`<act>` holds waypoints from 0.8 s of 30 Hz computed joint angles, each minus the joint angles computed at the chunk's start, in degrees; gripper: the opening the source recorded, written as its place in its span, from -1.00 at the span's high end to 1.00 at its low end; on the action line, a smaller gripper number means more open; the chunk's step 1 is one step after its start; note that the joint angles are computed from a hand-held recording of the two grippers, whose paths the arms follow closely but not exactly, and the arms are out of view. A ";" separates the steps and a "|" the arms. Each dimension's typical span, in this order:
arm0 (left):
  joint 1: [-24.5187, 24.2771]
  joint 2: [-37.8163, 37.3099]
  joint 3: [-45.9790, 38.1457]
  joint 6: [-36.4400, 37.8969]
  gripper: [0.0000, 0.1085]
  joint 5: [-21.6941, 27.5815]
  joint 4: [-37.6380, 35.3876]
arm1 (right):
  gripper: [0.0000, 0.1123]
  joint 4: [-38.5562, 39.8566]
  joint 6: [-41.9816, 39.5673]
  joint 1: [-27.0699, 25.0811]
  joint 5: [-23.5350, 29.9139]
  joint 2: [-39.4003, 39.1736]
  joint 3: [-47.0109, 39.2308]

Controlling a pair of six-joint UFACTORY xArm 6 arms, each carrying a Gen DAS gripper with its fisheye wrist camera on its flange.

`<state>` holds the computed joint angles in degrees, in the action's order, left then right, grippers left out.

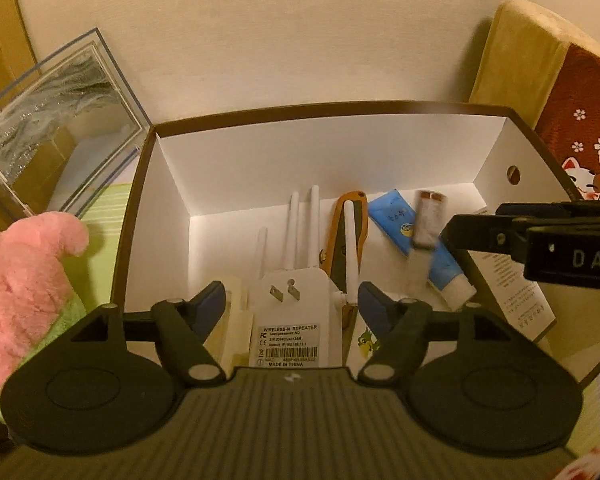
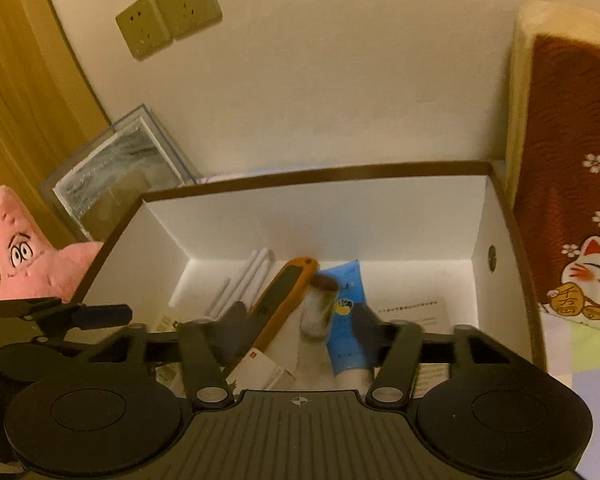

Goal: Organize rigid objects
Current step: 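Lower the repeater and bottle into the box and open both tools, then withdraw both tools from the box back toward the cable and lavender tube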

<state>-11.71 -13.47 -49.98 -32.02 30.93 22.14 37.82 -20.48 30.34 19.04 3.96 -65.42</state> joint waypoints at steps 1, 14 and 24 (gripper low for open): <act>-0.08 -0.25 0.12 -0.12 -0.29 0.00 0.19 | -0.03 -0.38 0.31 -0.16 0.39 -0.33 0.23; -0.90 -3.15 1.48 -3.21 -0.30 0.04 2.59 | -0.09 -0.81 0.53 -0.19 0.96 -4.98 4.20; -2.11 -7.56 3.14 -5.44 -0.30 1.26 4.66 | -0.10 -1.37 1.48 0.38 0.94 -10.06 7.74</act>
